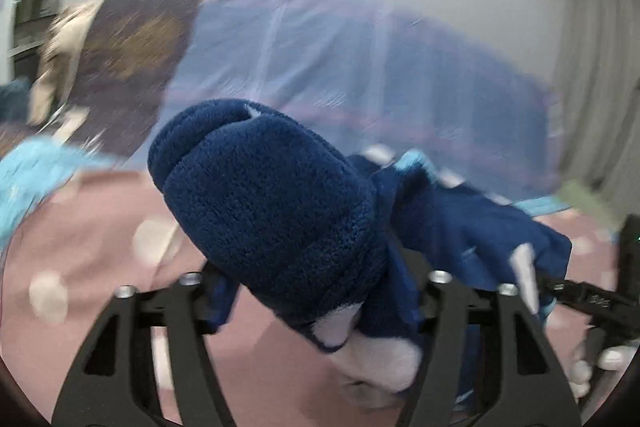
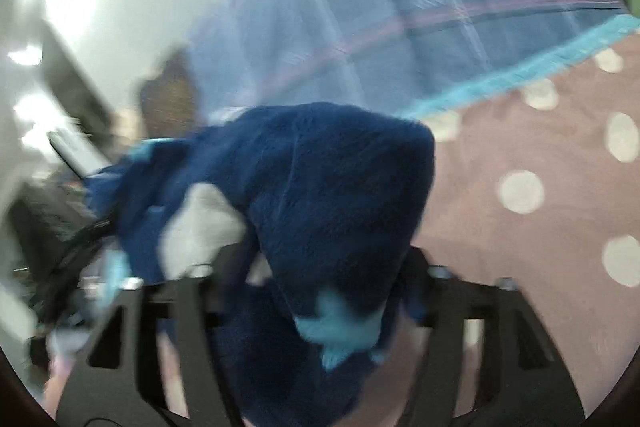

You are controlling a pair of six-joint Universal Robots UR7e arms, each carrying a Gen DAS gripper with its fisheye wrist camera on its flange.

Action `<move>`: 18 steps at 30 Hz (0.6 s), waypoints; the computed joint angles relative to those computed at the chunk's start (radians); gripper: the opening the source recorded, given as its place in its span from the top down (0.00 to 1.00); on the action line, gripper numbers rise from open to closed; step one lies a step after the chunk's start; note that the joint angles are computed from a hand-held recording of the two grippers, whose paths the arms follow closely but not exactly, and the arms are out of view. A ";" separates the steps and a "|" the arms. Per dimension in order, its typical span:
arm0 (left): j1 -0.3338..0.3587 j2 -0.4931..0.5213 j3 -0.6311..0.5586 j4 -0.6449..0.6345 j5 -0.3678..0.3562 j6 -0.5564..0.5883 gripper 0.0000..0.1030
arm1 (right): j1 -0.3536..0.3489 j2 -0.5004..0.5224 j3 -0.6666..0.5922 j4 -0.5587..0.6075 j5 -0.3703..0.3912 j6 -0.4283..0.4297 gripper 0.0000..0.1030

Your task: Fold small clothes

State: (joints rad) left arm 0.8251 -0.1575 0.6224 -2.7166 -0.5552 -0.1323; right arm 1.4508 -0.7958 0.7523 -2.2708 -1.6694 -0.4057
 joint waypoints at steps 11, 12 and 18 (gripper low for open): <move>0.018 -0.051 0.117 0.425 -0.008 -0.201 0.34 | -0.038 -0.119 0.294 -0.179 -0.182 -0.104 0.24; 0.007 -0.074 0.181 0.329 -0.011 -0.145 0.33 | -0.035 -0.168 0.385 -0.251 -0.170 -0.169 0.24; -0.126 -0.212 0.572 -0.106 -0.024 -0.035 0.24 | -0.056 -0.506 0.871 -0.537 -0.044 -0.443 0.11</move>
State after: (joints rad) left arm 0.6990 -0.3693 1.1940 -2.8221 -0.5791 -0.1678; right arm 1.3944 -1.3016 1.6228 -2.8078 -1.7131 -0.8487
